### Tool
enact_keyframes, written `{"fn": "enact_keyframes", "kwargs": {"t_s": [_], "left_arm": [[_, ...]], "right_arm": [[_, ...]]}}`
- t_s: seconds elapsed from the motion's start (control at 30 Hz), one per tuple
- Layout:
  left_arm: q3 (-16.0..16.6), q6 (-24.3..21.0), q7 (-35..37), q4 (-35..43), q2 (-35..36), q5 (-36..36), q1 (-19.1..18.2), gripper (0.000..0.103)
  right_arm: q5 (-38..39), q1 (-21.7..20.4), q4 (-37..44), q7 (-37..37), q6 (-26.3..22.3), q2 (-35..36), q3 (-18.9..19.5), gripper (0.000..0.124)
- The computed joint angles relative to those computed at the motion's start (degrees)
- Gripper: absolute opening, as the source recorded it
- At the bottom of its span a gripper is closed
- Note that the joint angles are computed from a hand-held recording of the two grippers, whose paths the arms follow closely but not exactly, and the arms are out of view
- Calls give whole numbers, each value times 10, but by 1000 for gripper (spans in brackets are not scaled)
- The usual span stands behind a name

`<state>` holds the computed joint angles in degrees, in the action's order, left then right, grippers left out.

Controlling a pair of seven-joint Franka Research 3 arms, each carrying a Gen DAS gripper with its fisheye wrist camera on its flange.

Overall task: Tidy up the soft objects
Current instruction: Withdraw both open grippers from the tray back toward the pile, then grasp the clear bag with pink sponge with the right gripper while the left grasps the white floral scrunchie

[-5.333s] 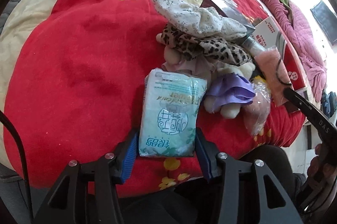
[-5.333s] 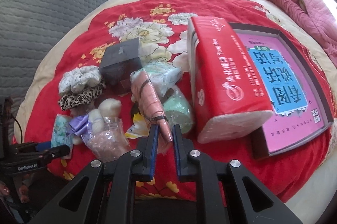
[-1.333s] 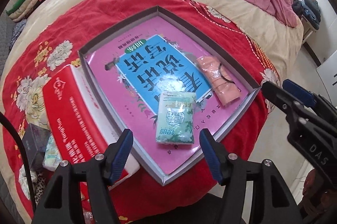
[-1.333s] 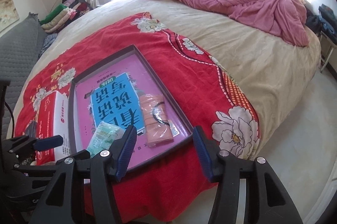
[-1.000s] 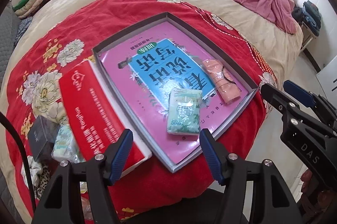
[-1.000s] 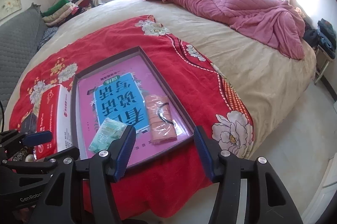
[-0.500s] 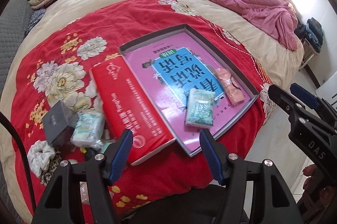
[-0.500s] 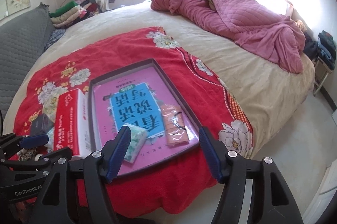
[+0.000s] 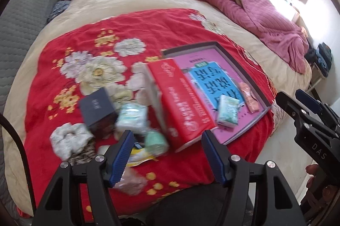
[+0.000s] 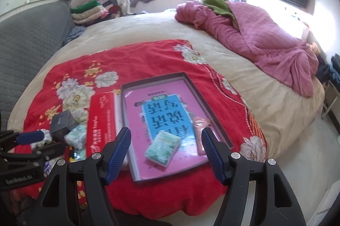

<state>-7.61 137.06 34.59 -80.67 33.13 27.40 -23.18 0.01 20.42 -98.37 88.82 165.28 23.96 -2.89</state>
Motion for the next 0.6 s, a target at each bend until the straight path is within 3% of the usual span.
{"fn": "enact_keyframes", "kwargs": {"t_s": [0.13, 0.2, 0.6], "left_arm": [[19, 16, -49, -84, -59, 36, 0, 68], [21, 15, -72, -111, -78, 57, 2, 68], [5, 90, -170, -298, -190, 81, 68, 69]], "right_arm": [[-8, 12, -4, -4, 2, -4, 5, 70], [10, 2, -3, -27, -2, -6, 27, 70], [40, 24, 3, -81, -6, -13, 59, 71]]}}
